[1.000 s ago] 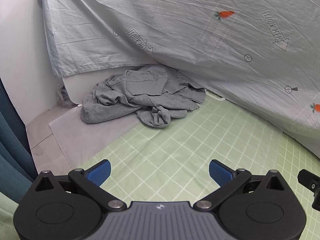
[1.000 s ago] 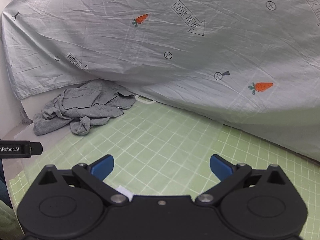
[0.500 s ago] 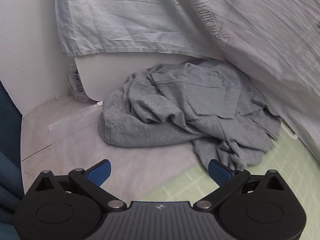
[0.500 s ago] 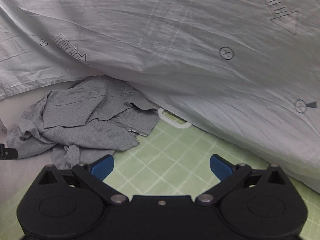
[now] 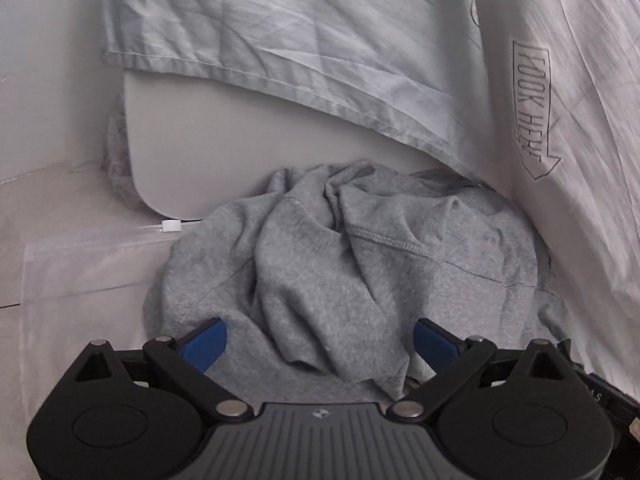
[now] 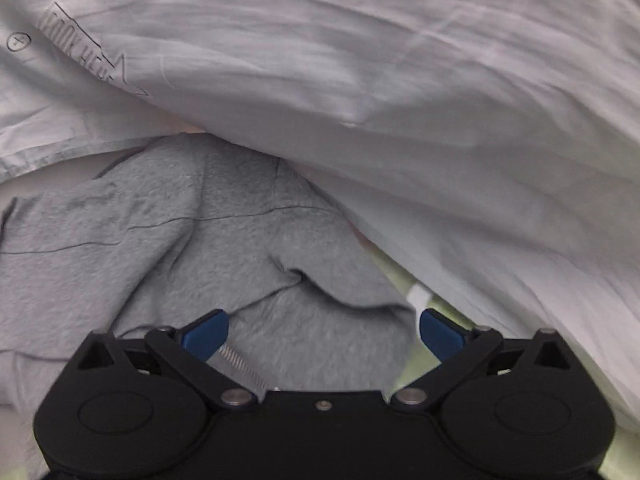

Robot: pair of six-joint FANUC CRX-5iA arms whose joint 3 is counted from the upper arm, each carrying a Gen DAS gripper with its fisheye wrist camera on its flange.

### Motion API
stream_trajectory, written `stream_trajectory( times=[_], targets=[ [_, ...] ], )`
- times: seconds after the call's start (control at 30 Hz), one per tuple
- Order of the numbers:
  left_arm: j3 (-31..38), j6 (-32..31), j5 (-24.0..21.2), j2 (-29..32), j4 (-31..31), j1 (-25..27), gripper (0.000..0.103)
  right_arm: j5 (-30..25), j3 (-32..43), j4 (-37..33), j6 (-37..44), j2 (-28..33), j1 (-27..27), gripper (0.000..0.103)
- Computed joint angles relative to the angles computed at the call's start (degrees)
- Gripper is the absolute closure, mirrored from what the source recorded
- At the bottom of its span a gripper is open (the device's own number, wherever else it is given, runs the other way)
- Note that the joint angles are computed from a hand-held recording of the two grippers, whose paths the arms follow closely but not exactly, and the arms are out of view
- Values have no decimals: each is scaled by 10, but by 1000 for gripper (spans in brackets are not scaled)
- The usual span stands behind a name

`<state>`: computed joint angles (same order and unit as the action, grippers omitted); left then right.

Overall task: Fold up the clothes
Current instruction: 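Reach both grippers into the crumpled grey hoodie and close on it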

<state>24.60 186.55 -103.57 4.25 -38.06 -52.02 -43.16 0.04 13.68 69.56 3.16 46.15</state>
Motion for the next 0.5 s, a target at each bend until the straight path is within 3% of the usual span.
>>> stream_trajectory(
  times=[0.2,0.27,0.3,0.37,0.4,0.43,0.47,0.5],
  targets=[
    [2,0,0,29,14,23,0,29,11,-21,52,25,-8,0],
    [6,-1,-5,36,7,18,0,15,28,-63,91,26,-14,10],
    [8,-2,-7,38,4,15,1,9,34,-83,105,24,-17,20],
    [5,3,1,36,-6,6,19,-5,44,-114,141,20,-18,41],
    [2,7,9,32,-8,4,25,-13,49,-124,163,18,-17,63],
    [2,11,17,30,-9,1,39,-22,53,-135,185,16,-15,79],
    [5,12,22,29,-11,-2,55,-26,49,-128,199,9,-8,84],
    [8,14,27,29,-12,-5,62,-24,37,-115,203,-1,1,85]
  ],
)
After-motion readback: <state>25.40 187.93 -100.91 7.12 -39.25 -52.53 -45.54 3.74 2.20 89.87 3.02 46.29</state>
